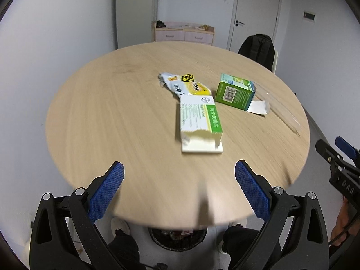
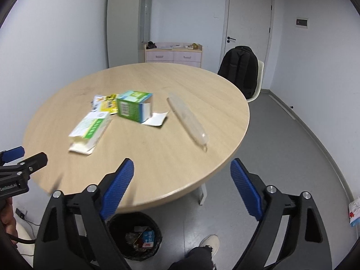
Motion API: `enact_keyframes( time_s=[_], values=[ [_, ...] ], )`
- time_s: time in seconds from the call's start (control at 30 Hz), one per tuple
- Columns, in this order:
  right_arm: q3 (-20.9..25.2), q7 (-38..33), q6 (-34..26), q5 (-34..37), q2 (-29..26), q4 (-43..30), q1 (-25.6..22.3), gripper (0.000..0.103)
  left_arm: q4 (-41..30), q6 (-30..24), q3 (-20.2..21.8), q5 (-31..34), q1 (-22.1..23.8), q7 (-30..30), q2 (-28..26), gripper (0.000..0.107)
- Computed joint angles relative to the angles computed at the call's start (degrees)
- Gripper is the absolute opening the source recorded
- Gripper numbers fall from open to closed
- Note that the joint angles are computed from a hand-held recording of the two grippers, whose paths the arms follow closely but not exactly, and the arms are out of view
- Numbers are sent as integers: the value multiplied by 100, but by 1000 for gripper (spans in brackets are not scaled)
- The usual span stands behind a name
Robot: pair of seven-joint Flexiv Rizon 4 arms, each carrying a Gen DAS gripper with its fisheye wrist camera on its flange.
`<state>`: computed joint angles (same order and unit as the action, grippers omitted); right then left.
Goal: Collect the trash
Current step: 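Raise both tools back up toward the medicine boxes on the table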
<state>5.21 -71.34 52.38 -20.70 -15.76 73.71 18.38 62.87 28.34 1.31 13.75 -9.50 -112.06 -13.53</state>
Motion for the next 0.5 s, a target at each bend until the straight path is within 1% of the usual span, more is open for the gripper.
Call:
enact_keyframes(
  time_s=[0.13,0.33,0.4,0.5],
  values=[
    [-61,-226,-425,215,-586,-845,-16,73,-590,-261,-18,2,5,91,-446,97],
    [-155,-538,-1034,421,-1434,-2095,41,64,-1438,-662,91,-129,-13,156,-1069,97],
    [-138,-664,-1302,559,-1739,-2593,46,63,-1602,-742,138,-156,-25,177,-1188,97],
    [-178,-811,-1667,676,-2173,-3295,92,58,-1945,-938,192,-187,-38,192,-1429,97]
  ],
)
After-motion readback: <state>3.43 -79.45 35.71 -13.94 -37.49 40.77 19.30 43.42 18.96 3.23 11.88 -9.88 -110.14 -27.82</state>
